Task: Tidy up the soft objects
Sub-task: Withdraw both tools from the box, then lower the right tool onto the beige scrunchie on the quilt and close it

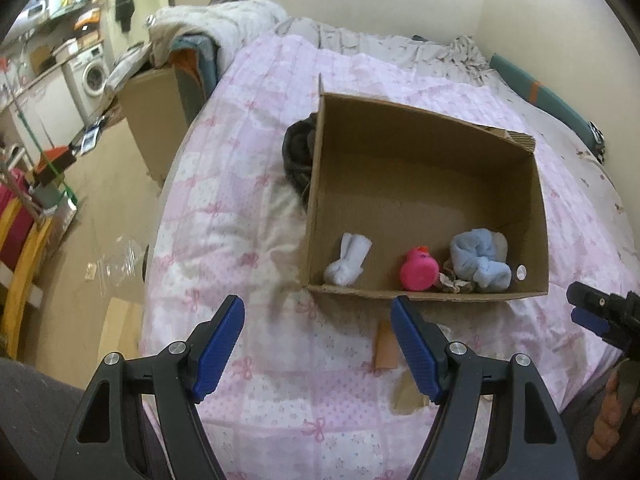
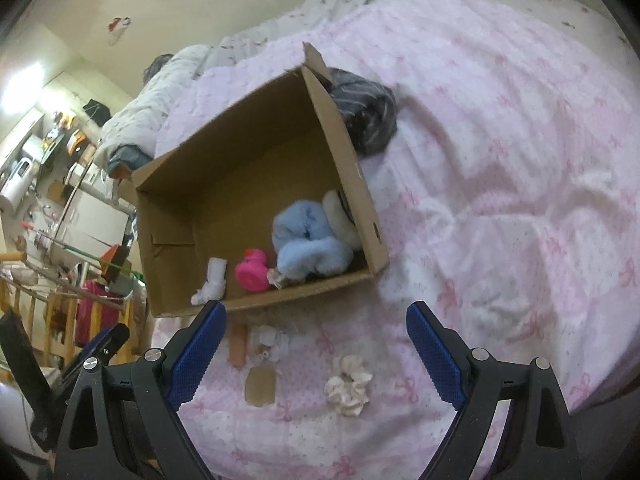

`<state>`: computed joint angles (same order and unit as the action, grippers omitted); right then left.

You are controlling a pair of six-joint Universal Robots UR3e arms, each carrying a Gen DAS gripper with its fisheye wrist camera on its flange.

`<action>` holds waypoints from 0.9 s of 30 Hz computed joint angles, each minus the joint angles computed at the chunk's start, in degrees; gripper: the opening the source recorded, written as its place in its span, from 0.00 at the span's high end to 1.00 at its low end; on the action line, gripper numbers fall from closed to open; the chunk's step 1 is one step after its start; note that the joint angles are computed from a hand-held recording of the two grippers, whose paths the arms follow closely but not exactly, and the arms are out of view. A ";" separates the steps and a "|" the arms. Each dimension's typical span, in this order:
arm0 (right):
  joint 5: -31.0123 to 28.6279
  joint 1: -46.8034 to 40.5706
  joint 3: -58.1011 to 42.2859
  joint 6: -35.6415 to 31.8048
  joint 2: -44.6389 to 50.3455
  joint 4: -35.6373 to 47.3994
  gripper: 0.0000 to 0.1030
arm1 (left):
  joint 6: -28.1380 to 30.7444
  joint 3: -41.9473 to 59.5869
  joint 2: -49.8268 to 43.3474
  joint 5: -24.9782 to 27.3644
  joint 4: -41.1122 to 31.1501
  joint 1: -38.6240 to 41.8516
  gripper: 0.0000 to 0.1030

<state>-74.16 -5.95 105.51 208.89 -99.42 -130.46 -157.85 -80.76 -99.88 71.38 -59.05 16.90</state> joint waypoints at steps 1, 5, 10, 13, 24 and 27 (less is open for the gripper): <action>0.24 0.01 0.07 0.03 0.04 -0.04 0.06 | -0.19 -0.38 0.06 0.10 0.14 0.14 0.29; -0.03 0.77 -0.36 -0.44 0.62 0.76 0.06 | -1.47 -0.15 -1.09 1.67 0.04 -0.41 0.29; 0.49 2.39 -2.99 -2.45 3.71 3.34 0.06 | -3.09 1.30 -2.94 3.61 -0.94 -1.35 0.29; -1.23 4.86 -6.66 -4.14 7.80 7.46 0.06 | -3.08 2.19 -3.73 3.53 -2.51 -1.29 0.29; -5.97 12.30 -18.24 -7.22 22.25 20.25 0.25 | -4.36 4.56 -6.49 5.08 -5.35 -2.22 0.29; -6.28 13.72 -20.84 -8.36 25.58 22.37 0.50 | -4.45 5.24 -7.45 6.53 -5.86 -2.65 0.29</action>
